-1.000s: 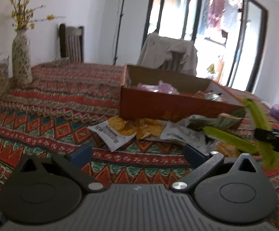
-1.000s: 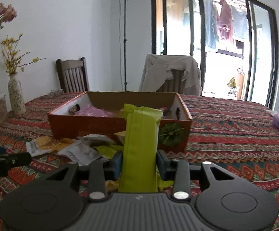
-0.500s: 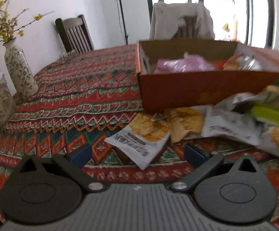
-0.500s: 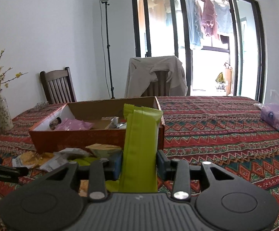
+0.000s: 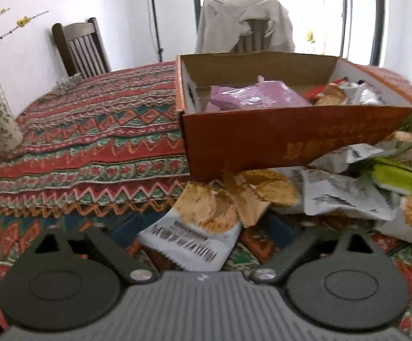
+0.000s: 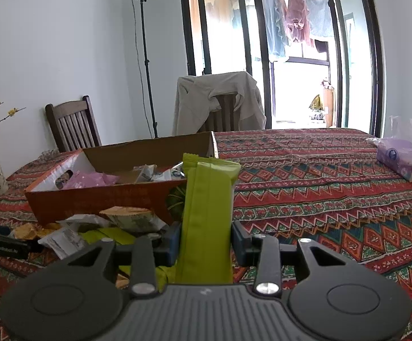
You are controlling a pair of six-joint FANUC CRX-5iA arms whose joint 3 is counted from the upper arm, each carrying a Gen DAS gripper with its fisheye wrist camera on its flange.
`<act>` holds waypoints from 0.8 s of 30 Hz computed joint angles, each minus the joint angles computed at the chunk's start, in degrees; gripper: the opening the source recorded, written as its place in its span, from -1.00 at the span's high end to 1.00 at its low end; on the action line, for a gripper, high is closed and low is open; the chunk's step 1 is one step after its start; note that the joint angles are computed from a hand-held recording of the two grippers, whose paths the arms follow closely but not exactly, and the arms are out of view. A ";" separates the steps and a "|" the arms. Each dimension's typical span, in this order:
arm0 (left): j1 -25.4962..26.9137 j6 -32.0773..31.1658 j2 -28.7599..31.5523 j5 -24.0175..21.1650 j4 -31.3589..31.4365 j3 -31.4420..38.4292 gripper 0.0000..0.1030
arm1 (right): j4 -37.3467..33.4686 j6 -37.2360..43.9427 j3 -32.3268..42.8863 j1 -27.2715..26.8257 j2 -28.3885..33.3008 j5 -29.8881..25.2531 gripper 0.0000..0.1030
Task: Organize snacks
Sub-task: 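Grasp a white chip packet with the left gripper while the right holds the green bar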
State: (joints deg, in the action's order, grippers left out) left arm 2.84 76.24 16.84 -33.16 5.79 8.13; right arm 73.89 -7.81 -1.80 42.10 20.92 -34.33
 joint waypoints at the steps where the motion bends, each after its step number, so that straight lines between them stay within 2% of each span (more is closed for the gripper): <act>1: 0.24 -2.19 -0.55 1.07 2.15 -1.43 -0.52 | -0.13 0.13 0.12 0.01 0.11 0.06 0.29; 2: 0.47 -4.91 -1.18 2.25 4.70 -3.09 -0.33 | -0.28 0.26 0.24 0.01 0.23 0.20 0.29; 8: 0.32 -7.42 -4.34 6.04 6.25 -8.22 -0.18 | -0.38 0.38 -0.16 -0.19 0.05 1.02 0.29; 14: 0.25 -1.00 -7.68 8.24 2.50 -11.53 -0.18 | 0.20 -0.40 -0.54 -0.19 -0.10 1.22 0.29; 19: 0.74 4.22 -10.28 11.31 2.99 -14.89 -0.17 | 0.88 -1.38 -0.81 -0.36 -0.12 1.88 0.29; 24: 0.59 7.82 -11.46 12.08 -0.85 -14.64 -0.16 | 2.47 -2.70 -1.62 -0.68 -0.51 2.71 0.29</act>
State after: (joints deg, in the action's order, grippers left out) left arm 3.44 84.06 5.38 -21.08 4.93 -6.51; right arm 76.36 -10.52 -3.42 41.43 20.41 -31.62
